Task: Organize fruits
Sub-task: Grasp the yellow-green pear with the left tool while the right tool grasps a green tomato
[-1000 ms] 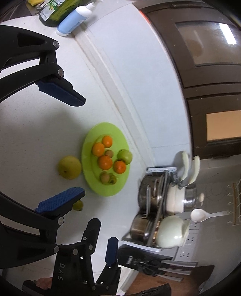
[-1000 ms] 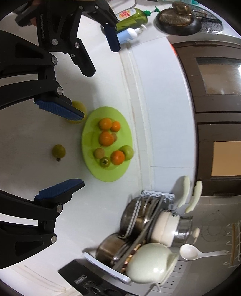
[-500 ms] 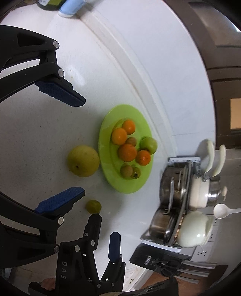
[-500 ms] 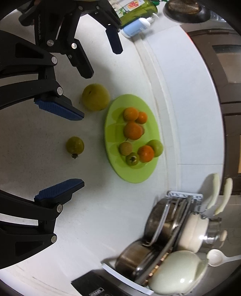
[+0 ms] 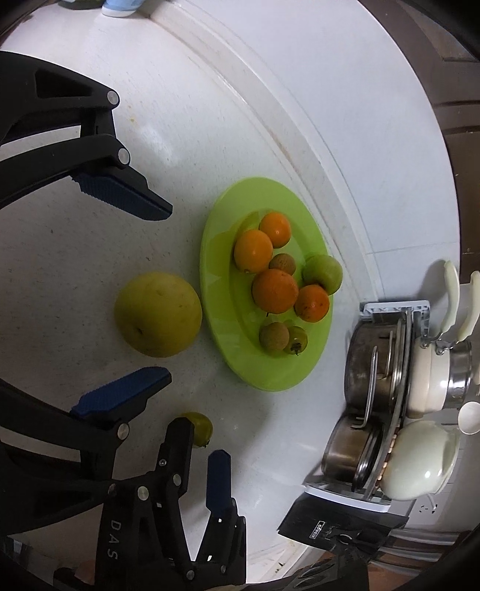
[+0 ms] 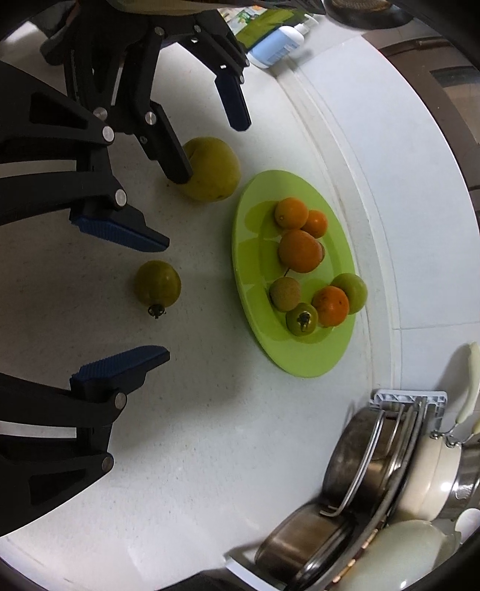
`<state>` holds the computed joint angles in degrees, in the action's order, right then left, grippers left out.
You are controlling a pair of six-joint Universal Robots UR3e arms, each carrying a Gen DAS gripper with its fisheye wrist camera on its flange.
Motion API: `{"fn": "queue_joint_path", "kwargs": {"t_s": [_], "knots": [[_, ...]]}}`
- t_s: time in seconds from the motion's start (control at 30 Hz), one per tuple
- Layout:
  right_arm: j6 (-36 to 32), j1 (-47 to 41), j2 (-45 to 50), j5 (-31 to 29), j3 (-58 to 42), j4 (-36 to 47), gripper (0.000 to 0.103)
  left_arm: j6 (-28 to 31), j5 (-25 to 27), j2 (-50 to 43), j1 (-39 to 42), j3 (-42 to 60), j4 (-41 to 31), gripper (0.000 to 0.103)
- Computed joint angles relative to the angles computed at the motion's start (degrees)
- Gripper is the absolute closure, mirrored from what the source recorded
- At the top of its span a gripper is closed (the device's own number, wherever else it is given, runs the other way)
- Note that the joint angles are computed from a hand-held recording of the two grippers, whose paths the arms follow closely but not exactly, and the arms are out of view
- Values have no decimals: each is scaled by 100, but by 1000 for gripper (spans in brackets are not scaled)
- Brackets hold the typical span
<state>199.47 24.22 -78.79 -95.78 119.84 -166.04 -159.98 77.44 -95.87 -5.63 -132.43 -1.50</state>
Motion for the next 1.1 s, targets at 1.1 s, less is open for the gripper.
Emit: {"fn": "queue_joint_path", "kwargs": {"t_s": [1.1], "knots": [[-5,189,-352,-103,25,61,68,-18,-404,759,138,-233,-572,54]]}}
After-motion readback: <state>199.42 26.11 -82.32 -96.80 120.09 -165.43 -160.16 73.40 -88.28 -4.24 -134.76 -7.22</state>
